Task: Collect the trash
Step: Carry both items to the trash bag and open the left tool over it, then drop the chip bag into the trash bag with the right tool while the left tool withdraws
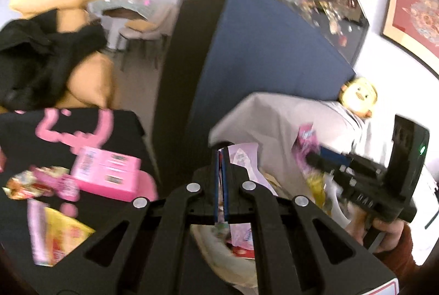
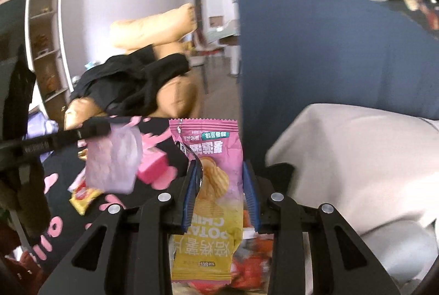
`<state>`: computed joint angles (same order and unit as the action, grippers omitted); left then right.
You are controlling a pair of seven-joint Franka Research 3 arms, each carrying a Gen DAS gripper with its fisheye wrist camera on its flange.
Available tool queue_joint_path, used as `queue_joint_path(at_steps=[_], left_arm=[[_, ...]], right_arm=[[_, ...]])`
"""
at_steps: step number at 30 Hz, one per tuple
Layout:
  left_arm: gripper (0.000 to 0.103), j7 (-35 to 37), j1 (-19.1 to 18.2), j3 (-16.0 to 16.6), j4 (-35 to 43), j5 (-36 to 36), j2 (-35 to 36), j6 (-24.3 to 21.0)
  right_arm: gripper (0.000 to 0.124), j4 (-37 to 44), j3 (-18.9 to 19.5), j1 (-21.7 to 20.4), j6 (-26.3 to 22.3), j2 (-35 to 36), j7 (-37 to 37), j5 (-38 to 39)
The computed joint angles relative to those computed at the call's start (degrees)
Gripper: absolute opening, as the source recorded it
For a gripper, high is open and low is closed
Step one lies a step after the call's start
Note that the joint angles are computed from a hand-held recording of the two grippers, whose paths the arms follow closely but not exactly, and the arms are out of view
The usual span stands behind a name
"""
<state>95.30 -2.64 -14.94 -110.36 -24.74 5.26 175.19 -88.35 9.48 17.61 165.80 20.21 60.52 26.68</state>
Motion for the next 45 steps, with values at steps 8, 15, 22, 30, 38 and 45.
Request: queue_joint_path(at_steps=[8,15,22,30,38,45], left_arm=[[0.002,0.8,0.4,-5.4,10.3,-0.6,11.5,-6.6],[0.043,-6.2,-1.0,-4.4,15.9,4.0,17.3,-10.7],[0.049,-19.6,-2.6,2.2,4.1,15.9,8.8,-3.9],[0.052,-29.4,-0.6,5.0,-9.5,23.0,-1.1,-0.9],[0.057,-43.3,1.8,7.6,-19.6,45.6,-8.4,4.0],[0.057,-46.4,5.4,7.4,-26.1,47.1,-13.4,6.1]], right_arm=[[0.031,-1.7,-1.9,-1.6,2.6,-0.2,1.7,-0.3],[0.031,-2.3,-1.4,-2.6,2.5,0.4,3.3,-0.2],[0.031,-2.1,0.7,-3.4,1.4,2.6,2.5,2.4],[0.031,-2.1,-0.4,-0.5,1.3,6.7,4.9,0.7],[0.031,-1.0,-6.2,4.2,-4.1,11.2,15.7,-8.8],[0.031,0.1,-8.8,6.0,-7.2,11.9,23.4,-15.9]])
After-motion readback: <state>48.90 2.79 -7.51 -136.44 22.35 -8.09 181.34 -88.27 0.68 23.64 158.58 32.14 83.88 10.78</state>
